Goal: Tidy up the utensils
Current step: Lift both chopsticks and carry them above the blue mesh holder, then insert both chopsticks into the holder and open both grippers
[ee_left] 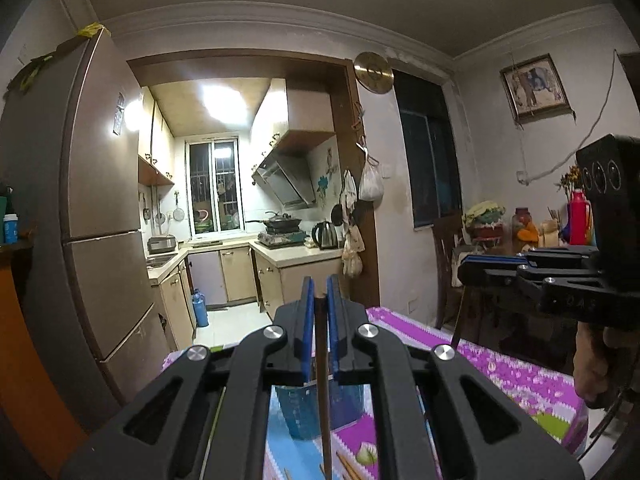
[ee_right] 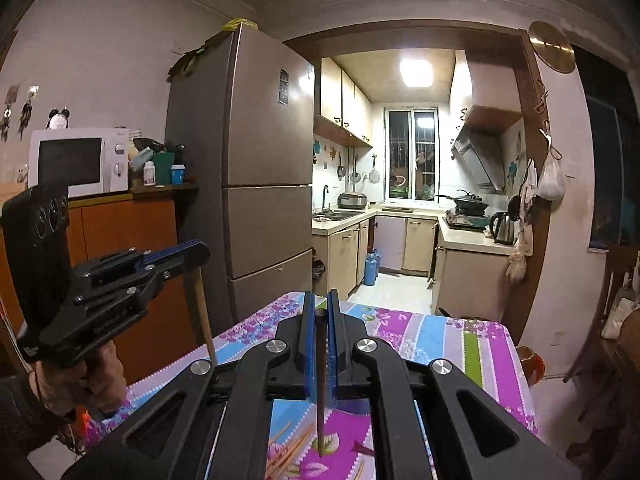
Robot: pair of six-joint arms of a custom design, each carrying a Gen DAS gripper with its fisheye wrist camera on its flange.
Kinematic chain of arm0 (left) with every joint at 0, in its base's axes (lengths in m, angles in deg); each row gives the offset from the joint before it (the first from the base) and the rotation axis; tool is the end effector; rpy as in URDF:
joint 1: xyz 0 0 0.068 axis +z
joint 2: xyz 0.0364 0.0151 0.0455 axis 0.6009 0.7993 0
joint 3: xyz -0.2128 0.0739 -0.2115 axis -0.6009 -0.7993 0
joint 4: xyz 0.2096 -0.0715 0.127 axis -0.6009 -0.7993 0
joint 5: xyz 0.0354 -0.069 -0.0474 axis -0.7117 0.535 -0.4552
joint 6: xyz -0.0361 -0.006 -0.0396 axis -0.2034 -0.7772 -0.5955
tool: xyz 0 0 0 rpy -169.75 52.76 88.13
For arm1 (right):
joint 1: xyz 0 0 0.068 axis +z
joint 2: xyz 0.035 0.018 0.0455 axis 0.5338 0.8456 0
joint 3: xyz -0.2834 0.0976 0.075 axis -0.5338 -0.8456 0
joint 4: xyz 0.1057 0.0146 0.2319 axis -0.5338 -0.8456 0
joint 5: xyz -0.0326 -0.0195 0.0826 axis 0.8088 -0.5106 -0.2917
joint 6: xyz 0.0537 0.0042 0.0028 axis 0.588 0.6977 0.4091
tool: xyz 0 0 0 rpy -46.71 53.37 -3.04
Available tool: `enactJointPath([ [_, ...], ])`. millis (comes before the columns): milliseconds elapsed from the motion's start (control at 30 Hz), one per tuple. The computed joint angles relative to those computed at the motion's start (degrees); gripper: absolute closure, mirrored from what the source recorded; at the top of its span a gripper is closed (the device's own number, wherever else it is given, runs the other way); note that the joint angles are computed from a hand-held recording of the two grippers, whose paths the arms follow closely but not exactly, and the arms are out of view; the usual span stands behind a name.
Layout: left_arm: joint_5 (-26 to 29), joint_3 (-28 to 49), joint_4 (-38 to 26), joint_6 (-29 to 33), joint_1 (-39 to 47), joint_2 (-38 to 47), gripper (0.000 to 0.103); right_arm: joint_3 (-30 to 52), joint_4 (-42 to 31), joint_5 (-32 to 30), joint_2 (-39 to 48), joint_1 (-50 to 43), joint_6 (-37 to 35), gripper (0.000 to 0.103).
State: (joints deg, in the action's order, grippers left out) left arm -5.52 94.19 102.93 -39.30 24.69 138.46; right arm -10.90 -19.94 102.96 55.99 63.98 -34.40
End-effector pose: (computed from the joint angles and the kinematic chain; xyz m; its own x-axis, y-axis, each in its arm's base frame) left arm 0.3659 -0.1040 0.3506 0.0484 0.1008 -0.9937 0.8166 0.5689 0.0974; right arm 0.2356 0.1197 0.3890 -0.1858 0.0221 -0.9823 0.1282 0.9917 -0.0020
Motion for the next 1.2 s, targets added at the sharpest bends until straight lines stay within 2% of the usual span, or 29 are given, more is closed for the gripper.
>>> enactJointPath([
  [367,-5.2,11.4,-2.0,-6.4,-3.9,4.1,0.098,11.5,-4.9,-7.2,3.2,-8.7,-4.3,0.096],
  [600,-9.5,23.2,-5.7,-9.8,-5.3,8.9,0.098,18.8,-5.3,-14.7,7.3,-17.4,-6.4,0.096],
  [800,-12.8,36.1,-11.1,-11.1,-5.8,16.6,0.098,24.1,-5.0,-20.4,12.7,-23.2,-6.5,0.096],
  [967,-13.9,45.4,-15.2,-11.6,-6.2,23.4,0.098,25.8,-3.7,-24.4,16.7,-26.5,-5.4,0.096],
  [1200,-14.3,51.7,-18.1,-10.8,-7.5,29.9,0.098,26.4,-1.8,-27.6,21.2,-28.7,-4.4,0.096],
])
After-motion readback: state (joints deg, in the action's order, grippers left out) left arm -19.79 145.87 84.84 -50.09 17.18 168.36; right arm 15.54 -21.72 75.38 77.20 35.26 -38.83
